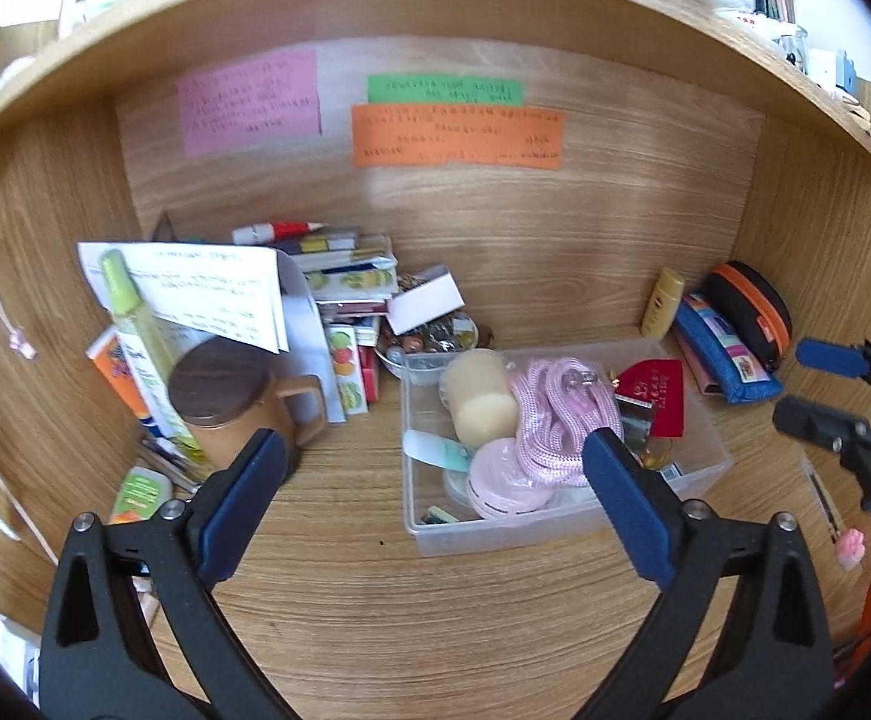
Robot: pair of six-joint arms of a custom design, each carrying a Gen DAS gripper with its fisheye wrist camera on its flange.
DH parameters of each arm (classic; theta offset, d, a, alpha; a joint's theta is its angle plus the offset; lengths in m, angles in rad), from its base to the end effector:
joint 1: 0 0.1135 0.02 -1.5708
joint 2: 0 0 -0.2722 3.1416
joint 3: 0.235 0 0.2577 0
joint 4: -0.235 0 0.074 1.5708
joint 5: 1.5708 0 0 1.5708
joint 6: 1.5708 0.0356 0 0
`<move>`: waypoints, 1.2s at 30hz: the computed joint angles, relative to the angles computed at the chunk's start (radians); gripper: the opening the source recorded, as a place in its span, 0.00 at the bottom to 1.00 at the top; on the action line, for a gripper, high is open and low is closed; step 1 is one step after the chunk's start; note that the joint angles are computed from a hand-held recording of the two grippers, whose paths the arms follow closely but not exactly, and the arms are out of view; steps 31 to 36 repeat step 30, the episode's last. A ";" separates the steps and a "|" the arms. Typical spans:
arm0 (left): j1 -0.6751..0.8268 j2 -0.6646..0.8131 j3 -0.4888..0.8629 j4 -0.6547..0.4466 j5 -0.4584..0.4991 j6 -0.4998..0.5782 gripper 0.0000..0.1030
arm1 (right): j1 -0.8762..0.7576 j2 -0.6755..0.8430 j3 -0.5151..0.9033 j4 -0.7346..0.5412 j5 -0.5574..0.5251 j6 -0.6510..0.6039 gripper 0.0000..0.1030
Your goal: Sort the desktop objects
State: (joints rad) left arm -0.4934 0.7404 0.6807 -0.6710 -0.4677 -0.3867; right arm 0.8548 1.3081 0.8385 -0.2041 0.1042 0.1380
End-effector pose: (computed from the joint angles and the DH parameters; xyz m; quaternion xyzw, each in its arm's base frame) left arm 0.1411 -0.0577 0.2715 -0.0470 0.8920 0.0224 0.4490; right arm 0.1902 0.2129 0.2482 -0.2945 0.8506 0.1650 0.4032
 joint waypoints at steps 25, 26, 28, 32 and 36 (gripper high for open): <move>-0.497 0.001 -0.199 -0.042 -0.339 -0.501 0.99 | 0.204 -0.158 -0.362 0.189 0.390 0.247 0.96; -0.505 0.002 -0.199 -0.046 -0.345 -0.511 0.99 | 0.201 -0.156 -0.366 0.191 0.390 0.253 0.96; -0.520 0.006 -0.197 -0.053 -0.357 -0.521 0.99 | 0.192 -0.156 -0.376 0.198 0.381 0.261 0.96; -0.537 0.012 -0.191 -0.060 -0.370 -0.528 0.99 | 0.180 -0.157 -0.383 0.208 0.364 0.263 0.96; -0.537 0.012 -0.191 -0.060 -0.370 -0.528 0.99 | 0.180 -0.157 -0.383 0.208 0.364 0.263 0.96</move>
